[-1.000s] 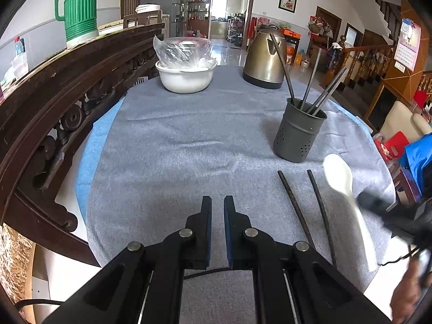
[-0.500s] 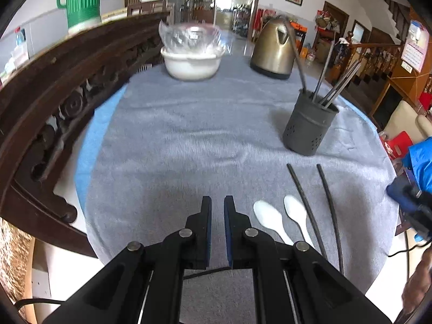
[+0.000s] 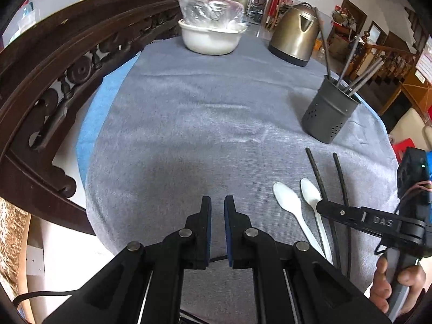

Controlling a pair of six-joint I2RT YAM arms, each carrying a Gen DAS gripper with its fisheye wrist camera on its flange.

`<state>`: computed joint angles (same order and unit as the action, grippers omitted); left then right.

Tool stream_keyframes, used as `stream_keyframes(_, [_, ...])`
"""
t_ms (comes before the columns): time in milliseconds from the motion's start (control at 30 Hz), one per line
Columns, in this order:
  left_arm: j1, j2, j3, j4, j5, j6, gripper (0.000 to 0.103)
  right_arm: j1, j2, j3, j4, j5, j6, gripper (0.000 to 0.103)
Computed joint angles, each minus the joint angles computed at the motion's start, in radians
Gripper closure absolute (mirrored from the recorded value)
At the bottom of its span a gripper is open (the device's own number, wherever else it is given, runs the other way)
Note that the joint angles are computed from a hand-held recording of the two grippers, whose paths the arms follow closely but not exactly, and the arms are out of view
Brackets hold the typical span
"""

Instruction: Organize utensils

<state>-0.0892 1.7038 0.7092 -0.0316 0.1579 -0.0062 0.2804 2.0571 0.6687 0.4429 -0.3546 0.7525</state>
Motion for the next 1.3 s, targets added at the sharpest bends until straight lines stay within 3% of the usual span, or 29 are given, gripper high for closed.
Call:
stream_keyframes(400, [0.033,-0.016,0.002,-0.029,0.035,0.001,0.094,0.106,0.023,0.268,-0.397,0.26,-0.225,0.077])
stream_keyframes(733, [0.047,-0.122,-0.028,-0.086,0.04,0.015,0.094,0.073,0.101,0.474,-0.638,0.206,-0.337,0.076])
stream_keyframes(967, [0.049,-0.156,-0.05,-0.128,0.041,0.052,0.093,0.056,0.195,0.683,-0.846,0.178,-0.282,0.076])
stream_keyframes(1300, [0.086,-0.16,-0.07,-0.16,0.069,0.096,0.093,0.135,0.322,0.94,-1.058,0.32,-0.234,0.066])
